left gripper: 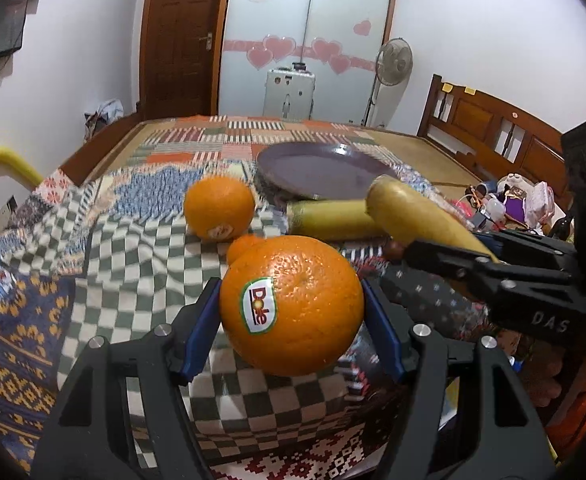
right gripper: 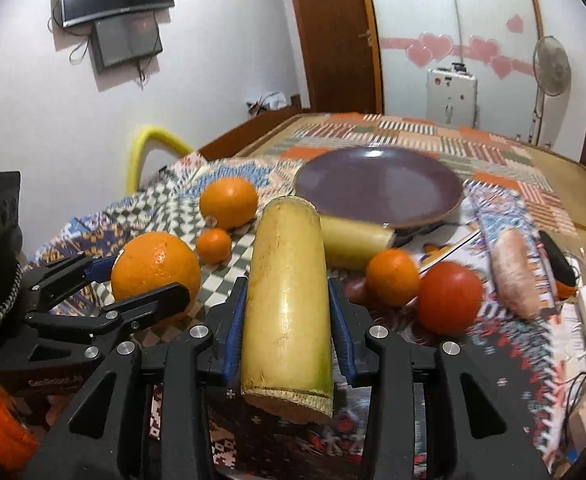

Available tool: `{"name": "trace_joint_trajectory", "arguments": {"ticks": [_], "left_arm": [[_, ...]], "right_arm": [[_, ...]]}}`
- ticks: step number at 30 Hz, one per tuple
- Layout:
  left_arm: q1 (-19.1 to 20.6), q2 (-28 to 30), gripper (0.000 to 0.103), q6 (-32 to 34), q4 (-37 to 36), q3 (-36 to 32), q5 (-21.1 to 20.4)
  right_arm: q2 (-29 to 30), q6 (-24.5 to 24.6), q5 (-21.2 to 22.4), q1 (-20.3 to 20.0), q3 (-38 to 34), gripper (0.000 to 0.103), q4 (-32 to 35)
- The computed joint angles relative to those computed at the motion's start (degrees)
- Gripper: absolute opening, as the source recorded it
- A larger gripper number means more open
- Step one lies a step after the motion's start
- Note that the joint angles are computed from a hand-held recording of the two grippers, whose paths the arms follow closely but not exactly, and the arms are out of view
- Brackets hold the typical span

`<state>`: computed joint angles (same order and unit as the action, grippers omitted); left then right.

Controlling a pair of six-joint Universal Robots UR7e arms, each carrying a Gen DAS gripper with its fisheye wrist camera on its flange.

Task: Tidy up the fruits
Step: 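Carry the Dole orange in left tool while right tool carries the gourd to the purple plate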

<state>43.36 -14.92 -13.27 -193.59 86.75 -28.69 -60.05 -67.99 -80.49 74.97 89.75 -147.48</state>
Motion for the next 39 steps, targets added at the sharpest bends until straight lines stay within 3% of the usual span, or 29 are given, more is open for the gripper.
{"name": "trace_joint_trajectory", "arguments": {"ticks": [13,21,29,39], "left_arm": [[-0.62,2.44,0.068,14.26,-4.79,-10.57,0.92],[0.99,5.52,0.068,20.22,-4.27,-19.59,-0.59],[3.38,8.17,0.068,21.94,0.77,-28.05,-1.12],[5.98,11.06,0.068,22.65,8.72,-37.54,-2.35]], "right_arm": [[0.68,3.66,5.5,0.25,-3.28,0.035,-7.13],[3.58,5.63,6.62,1.02,-7.85,0.035,-9.92],[6.42,5.59,6.61,1.92,-11.05,0.035,-12.41],[12.14,5.43,2.91,3.36,-18.07,0.035,-9.75]]}}
